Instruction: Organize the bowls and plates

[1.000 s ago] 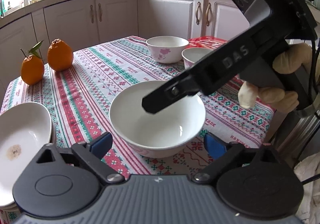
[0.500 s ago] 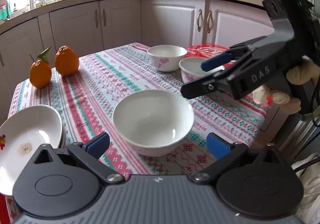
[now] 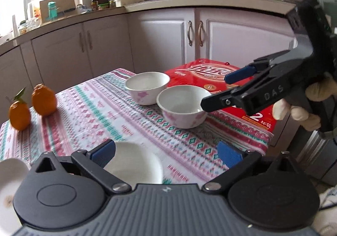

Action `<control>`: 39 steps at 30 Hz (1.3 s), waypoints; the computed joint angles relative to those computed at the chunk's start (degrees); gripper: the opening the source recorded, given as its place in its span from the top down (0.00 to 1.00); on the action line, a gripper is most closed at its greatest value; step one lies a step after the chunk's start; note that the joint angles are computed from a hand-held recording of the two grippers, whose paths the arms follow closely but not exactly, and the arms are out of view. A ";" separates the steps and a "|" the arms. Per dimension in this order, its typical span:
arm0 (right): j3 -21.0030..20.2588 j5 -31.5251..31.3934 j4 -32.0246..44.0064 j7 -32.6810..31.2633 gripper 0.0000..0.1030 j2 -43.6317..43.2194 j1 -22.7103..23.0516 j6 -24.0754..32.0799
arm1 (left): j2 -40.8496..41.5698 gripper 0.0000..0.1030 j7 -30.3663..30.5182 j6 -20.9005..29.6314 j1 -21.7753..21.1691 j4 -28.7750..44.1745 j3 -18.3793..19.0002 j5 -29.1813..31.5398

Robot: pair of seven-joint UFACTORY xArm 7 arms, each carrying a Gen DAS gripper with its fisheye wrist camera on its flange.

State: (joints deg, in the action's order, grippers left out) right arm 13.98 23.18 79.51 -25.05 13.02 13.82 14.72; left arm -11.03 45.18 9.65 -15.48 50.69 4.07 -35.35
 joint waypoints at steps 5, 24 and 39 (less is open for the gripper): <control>0.57 3.39 2.25 -3.10 0.00 0.98 -2.48 2.48 | 5.65 0.01 -3.33 -0.60 0.39 4.34 -2.72 0.04; -0.61 1.47 28.99 -1.94 0.10 18.98 -4.94 22.61 | 18.88 0.05 -31.67 -4.51 6.02 13.26 -9.85 26.44; -1.68 -3.85 50.83 1.71 0.36 32.51 -2.17 36.17 | 22.30 0.20 -32.86 -3.52 8.60 16.87 -12.39 26.53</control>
State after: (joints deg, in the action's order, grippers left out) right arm 12.30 19.34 130.33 -23.35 45.52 11.65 50.89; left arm 11.27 12.32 6.13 -6.87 67.56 -8.32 -8.82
